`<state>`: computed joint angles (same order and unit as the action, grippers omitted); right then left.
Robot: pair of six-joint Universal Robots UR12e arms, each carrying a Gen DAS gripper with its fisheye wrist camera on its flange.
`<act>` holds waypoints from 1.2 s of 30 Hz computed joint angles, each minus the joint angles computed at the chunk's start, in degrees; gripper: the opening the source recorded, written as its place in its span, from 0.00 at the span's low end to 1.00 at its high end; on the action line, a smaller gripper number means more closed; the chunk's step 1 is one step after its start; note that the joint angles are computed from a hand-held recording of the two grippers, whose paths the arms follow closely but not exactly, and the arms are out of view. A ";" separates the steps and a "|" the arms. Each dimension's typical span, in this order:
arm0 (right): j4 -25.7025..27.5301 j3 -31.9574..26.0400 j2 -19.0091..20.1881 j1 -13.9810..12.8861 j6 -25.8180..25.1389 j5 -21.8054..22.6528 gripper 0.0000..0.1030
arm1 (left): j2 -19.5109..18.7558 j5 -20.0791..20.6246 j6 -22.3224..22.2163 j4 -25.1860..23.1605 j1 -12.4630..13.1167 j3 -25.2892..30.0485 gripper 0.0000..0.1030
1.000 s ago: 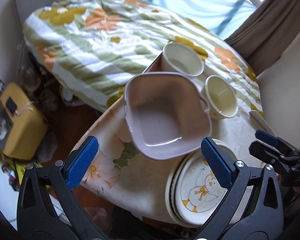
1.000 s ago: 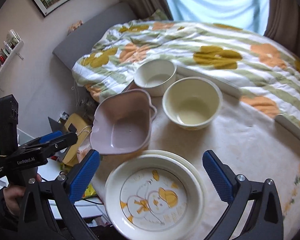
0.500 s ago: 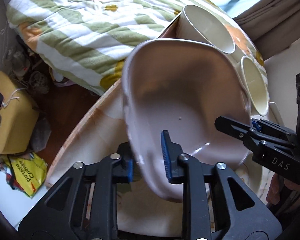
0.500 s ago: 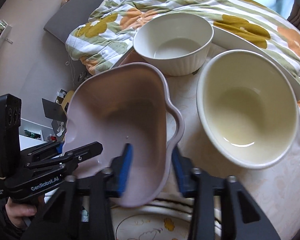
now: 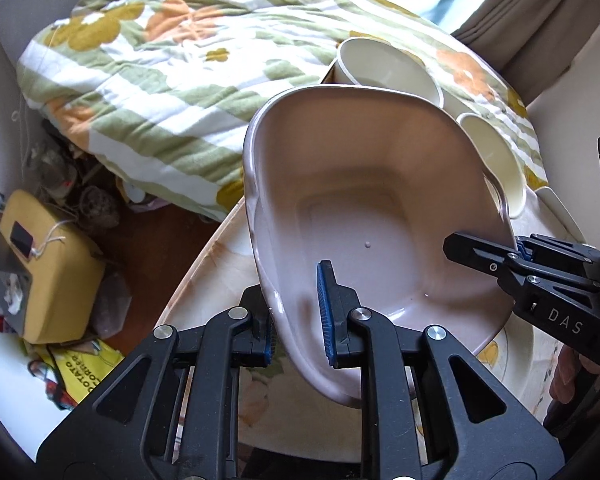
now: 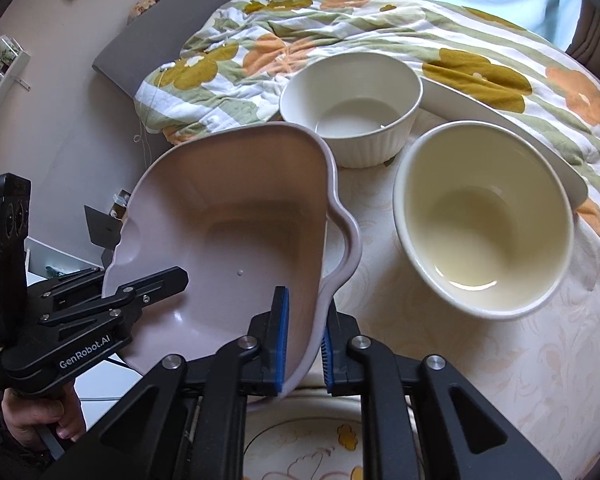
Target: Organize plates and bowls
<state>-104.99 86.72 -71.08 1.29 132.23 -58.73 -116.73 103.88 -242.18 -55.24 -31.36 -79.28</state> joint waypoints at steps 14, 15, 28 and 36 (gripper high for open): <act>1.45 6.21 -9.47 -11.55 -4.08 6.01 0.13 | -5.83 5.54 2.11 -7.09 -7.82 15.60 0.15; 0.91 6.84 -10.03 -12.31 -3.67 6.05 0.13 | -6.79 5.32 2.84 -7.16 -8.35 17.21 0.15; -7.87 12.25 -12.23 -23.29 6.92 1.34 0.13 | -22.97 -5.03 14.47 -9.34 -11.91 40.88 0.15; -14.03 14.25 -9.61 -25.26 12.11 -3.20 0.13 | -31.42 -11.21 18.97 -14.40 -11.91 52.30 0.15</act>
<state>-119.02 100.97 -80.70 -23.98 144.34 -61.93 -148.15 92.67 -223.22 -69.64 -43.27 -26.98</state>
